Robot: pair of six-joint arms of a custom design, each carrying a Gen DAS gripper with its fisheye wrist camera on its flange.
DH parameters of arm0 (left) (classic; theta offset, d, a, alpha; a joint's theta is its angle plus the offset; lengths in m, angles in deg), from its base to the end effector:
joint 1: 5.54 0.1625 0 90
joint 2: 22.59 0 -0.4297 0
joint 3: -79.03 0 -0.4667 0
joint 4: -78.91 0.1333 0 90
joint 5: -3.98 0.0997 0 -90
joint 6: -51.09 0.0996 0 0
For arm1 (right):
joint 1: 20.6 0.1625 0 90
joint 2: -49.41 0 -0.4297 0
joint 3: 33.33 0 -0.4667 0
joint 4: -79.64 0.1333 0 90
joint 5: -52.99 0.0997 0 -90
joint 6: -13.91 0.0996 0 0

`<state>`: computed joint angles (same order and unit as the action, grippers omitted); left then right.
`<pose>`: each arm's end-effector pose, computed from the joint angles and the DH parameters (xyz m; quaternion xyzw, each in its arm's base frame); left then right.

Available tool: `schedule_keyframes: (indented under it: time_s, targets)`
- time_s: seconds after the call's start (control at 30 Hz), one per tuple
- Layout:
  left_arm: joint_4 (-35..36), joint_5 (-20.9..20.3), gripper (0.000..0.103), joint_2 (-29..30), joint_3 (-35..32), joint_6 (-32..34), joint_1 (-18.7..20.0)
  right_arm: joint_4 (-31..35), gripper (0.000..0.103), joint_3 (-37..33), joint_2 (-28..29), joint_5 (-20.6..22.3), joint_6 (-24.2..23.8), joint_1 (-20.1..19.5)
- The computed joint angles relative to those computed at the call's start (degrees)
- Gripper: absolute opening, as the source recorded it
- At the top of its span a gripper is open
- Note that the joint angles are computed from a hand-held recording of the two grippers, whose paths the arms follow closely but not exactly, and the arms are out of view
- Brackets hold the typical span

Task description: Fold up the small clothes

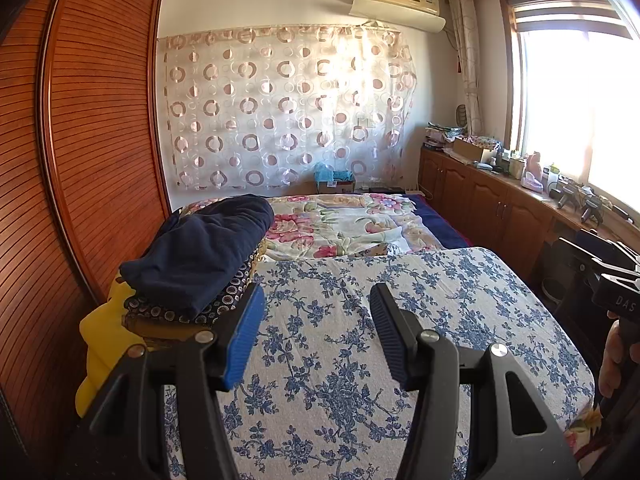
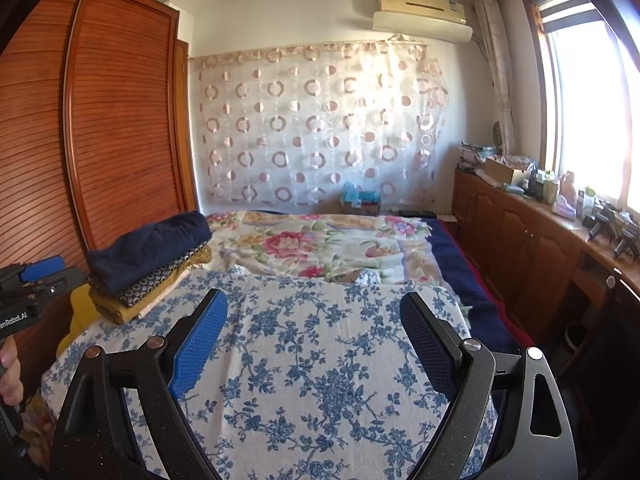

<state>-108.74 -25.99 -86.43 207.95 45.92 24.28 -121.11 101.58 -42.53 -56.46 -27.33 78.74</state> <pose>-0.3219 -0.4376 0.1367 0.2594 0.8020 -0.4636 0.2731 0.1721 -0.4293 0.3306 0.2644 -0.7800 0.4899 0.2858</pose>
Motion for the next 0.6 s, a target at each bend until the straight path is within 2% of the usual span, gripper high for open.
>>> schedule_keyframes:
  time_s: [0.6]
  targets:
    - [-0.1,-0.1,0.055,0.0,0.1,0.1,0.0,0.3,0.09,0.0,-0.2,0.1,0.0,-0.1]
